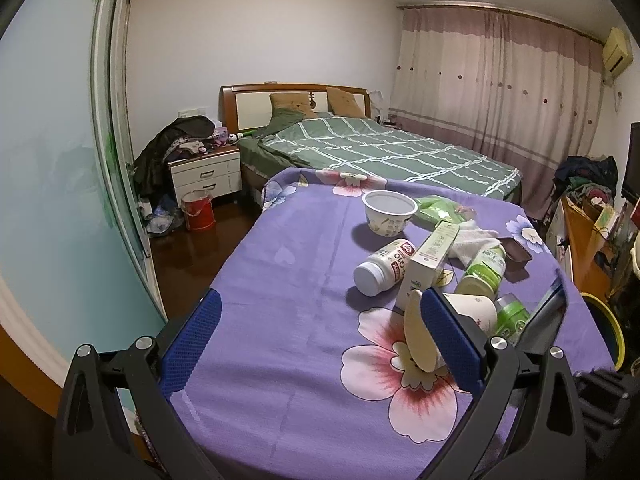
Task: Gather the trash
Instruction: 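Carry the snack wrapper with the right gripper into the bin and release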
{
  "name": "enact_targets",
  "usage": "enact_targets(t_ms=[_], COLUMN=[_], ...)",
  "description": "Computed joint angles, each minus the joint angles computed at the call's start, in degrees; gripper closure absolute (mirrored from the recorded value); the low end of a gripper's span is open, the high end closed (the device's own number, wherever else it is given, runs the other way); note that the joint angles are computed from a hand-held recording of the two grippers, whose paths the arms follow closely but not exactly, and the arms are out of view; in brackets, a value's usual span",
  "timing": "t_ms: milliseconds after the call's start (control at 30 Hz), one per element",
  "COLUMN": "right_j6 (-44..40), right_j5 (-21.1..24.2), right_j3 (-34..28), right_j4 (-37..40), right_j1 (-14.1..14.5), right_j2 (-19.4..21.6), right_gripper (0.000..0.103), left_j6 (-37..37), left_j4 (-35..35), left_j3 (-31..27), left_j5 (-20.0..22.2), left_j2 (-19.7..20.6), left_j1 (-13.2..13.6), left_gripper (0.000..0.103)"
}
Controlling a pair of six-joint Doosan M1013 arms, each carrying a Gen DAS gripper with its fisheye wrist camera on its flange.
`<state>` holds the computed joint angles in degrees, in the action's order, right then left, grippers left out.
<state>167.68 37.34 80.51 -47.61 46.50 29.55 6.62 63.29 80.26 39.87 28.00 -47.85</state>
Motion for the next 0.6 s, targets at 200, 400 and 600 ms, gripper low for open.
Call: enact_targets(t_ms=[200, 400, 600], right_j6=[9.1, 18.2, 23.1], right_j5=[3.6, 11.1, 19.0], right_j3=[3.1, 7.5, 11.6], right_j4=[-7.7, -12.3, -11.8], right_j1=[0.0, -1.4, -4.0], right_j2=[-2.3, -5.0, -7.3], right_gripper=[0.095, 0.095, 0.095], left_j6=[1.1, 2.9, 6.1], left_j4=[-0.3, -1.6, -3.7], left_j3=[-0.6, -1.5, -2.8], left_j5=[0.2, 0.1, 0.1], left_j2=[0.4, 1.1, 2.2], left_j1=[-0.4, -0.6, -1.0], left_gripper=[0.005, 0.005, 0.005])
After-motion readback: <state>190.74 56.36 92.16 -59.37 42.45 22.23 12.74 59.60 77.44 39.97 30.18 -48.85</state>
